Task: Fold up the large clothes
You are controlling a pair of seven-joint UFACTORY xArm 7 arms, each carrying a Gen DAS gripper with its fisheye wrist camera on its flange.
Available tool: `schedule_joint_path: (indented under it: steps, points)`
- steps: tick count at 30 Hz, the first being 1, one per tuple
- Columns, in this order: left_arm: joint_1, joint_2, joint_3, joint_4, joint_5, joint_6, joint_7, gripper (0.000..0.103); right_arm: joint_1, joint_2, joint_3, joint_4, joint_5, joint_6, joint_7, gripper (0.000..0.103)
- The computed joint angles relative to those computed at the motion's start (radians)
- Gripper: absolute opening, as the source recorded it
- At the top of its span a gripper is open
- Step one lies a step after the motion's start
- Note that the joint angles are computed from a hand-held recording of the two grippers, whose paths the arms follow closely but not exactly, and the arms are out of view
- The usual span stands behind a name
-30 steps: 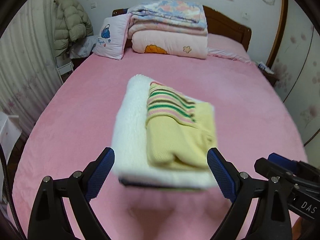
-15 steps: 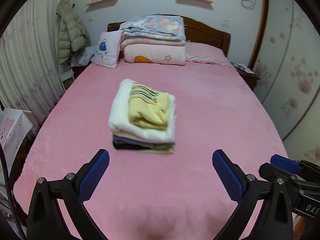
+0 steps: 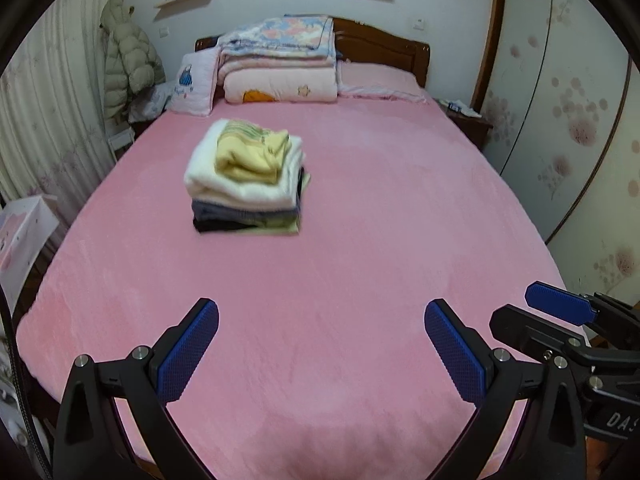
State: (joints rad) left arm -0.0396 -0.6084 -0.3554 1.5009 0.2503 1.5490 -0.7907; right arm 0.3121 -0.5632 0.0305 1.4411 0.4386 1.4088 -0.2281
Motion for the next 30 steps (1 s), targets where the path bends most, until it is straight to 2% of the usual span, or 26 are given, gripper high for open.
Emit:
schedule_joint_path:
  steps: [7, 13, 21, 24, 30]
  points:
    - [-0.012, -0.022, -0.062, -0.041, -0.010, 0.012, -0.078, 0.102, -0.026, -0.114, -0.046, -0.147, -0.001, 0.010, -0.022, 0.065]
    - [-0.029, -0.049, -0.102, -0.087, -0.005, 0.003, -0.137, 0.102, -0.063, -0.250, -0.040, -0.299, -0.049, -0.092, -0.034, 0.066]
    - [-0.040, -0.081, -0.128, -0.136, -0.002, 0.000, -0.196, 0.102, -0.076, -0.359, -0.055, -0.433, -0.081, -0.154, -0.009, 0.066]
    - [-0.042, -0.104, -0.137, -0.159, -0.011, 0.024, -0.218, 0.102, -0.077, -0.392, -0.071, -0.469, -0.086, -0.149, 0.001, 0.067]
    - [-0.063, -0.162, -0.131, -0.228, -0.057, 0.005, -0.261, 0.102, -0.095, -0.467, -0.057, -0.538, -0.125, -0.161, 0.007, 0.066]
